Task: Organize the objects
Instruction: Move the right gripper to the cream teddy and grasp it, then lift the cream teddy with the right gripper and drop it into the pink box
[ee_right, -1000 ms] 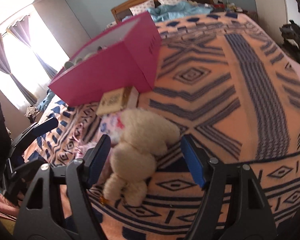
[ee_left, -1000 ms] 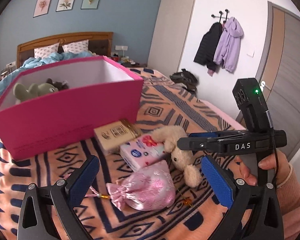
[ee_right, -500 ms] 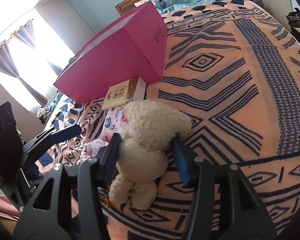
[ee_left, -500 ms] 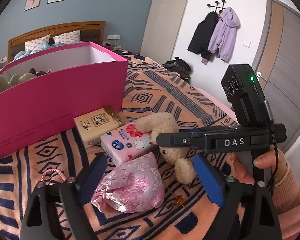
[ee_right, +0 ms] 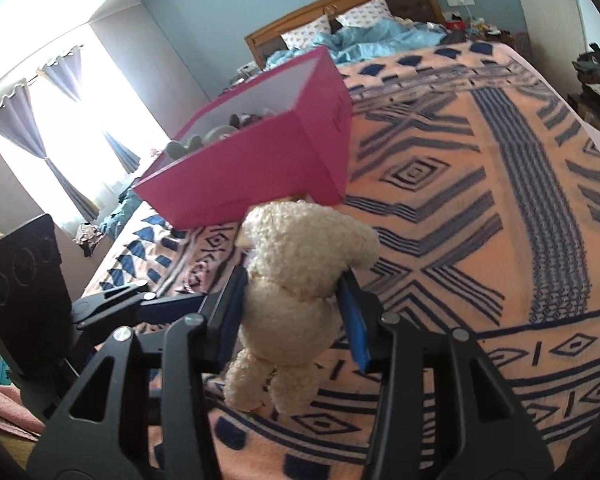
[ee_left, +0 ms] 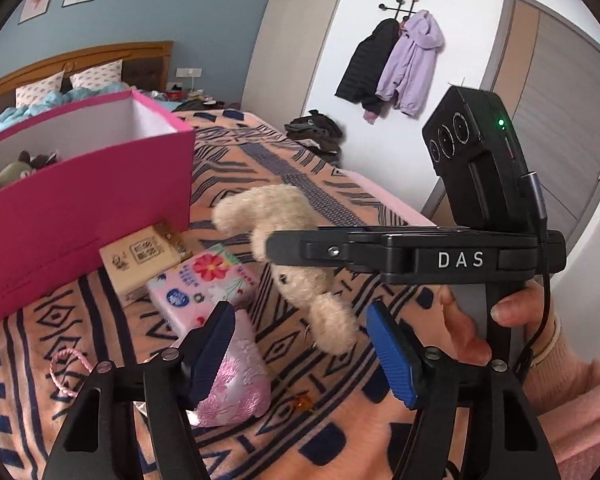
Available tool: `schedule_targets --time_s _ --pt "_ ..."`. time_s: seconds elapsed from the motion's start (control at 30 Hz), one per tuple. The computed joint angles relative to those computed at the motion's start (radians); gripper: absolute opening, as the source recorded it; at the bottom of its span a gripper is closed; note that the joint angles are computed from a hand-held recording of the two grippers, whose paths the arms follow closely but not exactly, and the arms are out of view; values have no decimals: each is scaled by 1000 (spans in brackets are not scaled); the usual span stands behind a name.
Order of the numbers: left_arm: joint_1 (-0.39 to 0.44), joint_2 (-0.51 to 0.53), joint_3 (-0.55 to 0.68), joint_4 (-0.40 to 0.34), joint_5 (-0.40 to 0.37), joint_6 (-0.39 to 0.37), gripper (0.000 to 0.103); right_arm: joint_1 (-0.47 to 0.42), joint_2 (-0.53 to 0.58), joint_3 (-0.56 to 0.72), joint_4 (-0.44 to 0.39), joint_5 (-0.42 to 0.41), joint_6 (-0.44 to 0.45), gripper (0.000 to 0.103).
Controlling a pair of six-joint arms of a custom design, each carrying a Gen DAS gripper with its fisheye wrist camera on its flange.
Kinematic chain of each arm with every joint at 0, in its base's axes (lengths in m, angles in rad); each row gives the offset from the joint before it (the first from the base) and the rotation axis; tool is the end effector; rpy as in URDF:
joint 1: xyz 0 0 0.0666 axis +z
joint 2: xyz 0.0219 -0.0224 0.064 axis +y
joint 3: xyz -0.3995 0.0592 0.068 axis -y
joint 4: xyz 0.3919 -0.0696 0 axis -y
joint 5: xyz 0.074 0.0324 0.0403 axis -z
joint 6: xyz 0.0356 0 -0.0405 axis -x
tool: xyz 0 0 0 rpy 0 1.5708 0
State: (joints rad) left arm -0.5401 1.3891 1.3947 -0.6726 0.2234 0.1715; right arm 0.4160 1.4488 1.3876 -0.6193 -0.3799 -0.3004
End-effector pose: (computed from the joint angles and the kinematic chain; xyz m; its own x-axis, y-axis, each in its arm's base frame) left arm 0.4192 -0.2610 0.4706 -0.6338 0.1860 -0.7508 0.5506 0.7902 -0.2691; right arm 0.4659 0.2198 0.4439 -0.7388 -0.0260 -0.6734 -0.4400 0.7754 0.4529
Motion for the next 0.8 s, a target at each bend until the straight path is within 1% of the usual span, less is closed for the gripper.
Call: schedule_targets --time_s 0.07,0.2,0.23,0.43,0.53,0.67,0.73,0.8 --pt "2 4 9 -11 12 3 59 10 -1 8 7 4 3 47" --pt "10 14 24 -40 15 22 50 26 5 25 19 5 6 47" --pt "14 12 22 -41 26 29 45 30 7 30 23 2 4 47" --pt "31 -12 9 -19 26 45 31 48 20 66 21 -1 24 48" --pt "35 -20 12 -12 17 41 29 52 24 83 26 -8 30 47" --pt "45 -24 20 -11 7 42 29 61 37 117 19 -9 46 47" --pt "54 -19 31 -16 14 46 29 61 50 143 12 -21 53 47" --pt "58 -12 46 -25 -1 43 29 64 64 172 5 -25 62 48"
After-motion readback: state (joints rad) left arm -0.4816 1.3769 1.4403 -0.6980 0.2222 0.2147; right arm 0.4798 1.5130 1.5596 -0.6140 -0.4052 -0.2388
